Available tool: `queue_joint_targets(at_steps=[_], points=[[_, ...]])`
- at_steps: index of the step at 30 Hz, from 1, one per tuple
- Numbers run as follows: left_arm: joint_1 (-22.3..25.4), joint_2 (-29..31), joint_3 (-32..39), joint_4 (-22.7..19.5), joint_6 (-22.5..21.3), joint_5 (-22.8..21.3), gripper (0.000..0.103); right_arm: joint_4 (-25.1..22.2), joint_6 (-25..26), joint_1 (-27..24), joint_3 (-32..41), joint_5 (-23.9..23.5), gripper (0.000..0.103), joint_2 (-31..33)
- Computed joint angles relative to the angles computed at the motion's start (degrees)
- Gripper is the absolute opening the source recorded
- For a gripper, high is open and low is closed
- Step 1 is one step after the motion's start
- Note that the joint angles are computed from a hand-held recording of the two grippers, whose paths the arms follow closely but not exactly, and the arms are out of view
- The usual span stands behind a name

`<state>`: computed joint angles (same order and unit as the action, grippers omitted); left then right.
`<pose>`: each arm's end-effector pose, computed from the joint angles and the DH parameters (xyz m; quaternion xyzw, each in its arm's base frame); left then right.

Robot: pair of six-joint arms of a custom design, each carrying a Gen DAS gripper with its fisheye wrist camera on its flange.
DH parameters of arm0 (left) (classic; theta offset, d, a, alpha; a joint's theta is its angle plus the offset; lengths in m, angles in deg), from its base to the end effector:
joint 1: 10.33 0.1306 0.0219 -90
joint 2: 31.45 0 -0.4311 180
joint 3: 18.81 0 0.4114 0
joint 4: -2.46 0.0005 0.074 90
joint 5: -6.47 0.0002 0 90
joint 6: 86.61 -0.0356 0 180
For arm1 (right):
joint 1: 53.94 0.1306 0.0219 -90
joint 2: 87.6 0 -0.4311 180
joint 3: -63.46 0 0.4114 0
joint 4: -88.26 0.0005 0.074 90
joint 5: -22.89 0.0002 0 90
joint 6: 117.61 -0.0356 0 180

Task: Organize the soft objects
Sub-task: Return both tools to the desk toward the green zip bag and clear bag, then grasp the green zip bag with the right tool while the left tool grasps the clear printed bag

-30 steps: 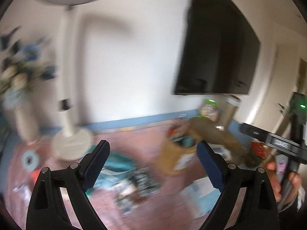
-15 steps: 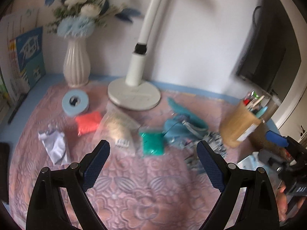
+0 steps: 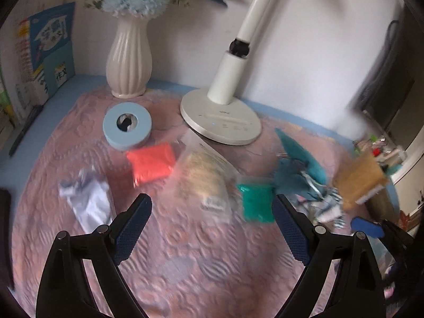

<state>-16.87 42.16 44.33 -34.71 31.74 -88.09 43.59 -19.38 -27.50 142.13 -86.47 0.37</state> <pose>0.3762 -0.0408 0.3884 -0.1904 0.9122 -0.0728 0.3555 0.4209 0.2219 0.4078 -0.3290 0.8794 0.2061 0.2757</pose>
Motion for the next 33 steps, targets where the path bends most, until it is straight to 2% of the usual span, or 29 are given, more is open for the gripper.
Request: queue_joint_targets(at_steps=[1,2,4,6,9,10,11,13,15,18,22,26,28,30,33], points=[[0.78,1.41,0.55,0.37,-0.32,0.65,0.091,-0.4,1.07,1.0,0.47,-0.23,0.073,0.56],[1.17,2.01,0.66,0.75,-0.07,1.24,0.091,-1.16,1.58,1.81,0.98,0.38,0.071,1.22],[2.31,3.48,0.37,3.0,0.6,4.05,0.091,-1.25,1.31,2.8,1.23,1.98,0.07,2.05],[2.51,4.22,-0.43,5.92,0.28,4.74,0.091,-1.0,0.96,3.02,1.24,2.73,0.07,2.77],[1.81,4.78,-1.57,9.55,-0.13,1.4,0.091,-1.26,-0.05,2.68,2.45,2.19,0.07,4.66],[1.8,4.67,-2.06,10.8,0.4,1.09,0.091,-2.32,-0.69,2.5,3.42,0.69,0.07,5.9],[2.38,4.66,-2.67,12.14,1.55,2.47,0.091,-3.95,-1.15,2.32,4.64,-1.77,0.07,7.44],[4.35,4.59,-3.84,13.91,4.34,8.23,0.091,-5.69,-2.16,2.44,5.8,-4.66,0.07,9.35],[4.74,4.07,-4.64,14.77,4.72,8.75,0.091,-4.8,-4.55,3.09,5.84,-2.98,0.07,10.27],[4.34,3.82,-4.93,15.11,4.01,8.7,0.091,-3.67,-7.65,3.25,6.73,-1.82,0.07,11.78],[1.98,4.13,-4.15,13.69,1.63,4.16,0.091,-2.2,-12.76,2.51,7.82,-3.37,0.07,13.21],[1.42,4.02,-4.16,13.21,0.71,3.28,0.091,0.83,-14.93,2.59,6.24,-3.88,0.07,12.14],[1.47,4.58,-3.76,12.5,0.88,3.19,0.091,0.76,-15.11,3.23,6.44,-2.54,0.069,12.34],[1.52,4.84,-3.61,12.24,2.13,1.77,0.091,0.8,-15.3,3.61,6.62,-1.45,0.063,12.62],[2.47,4.72,-4.01,13.05,3.35,3.47,0.091,1.75,-16.58,4.18,7.19,-0.43,0.063,13.44]])
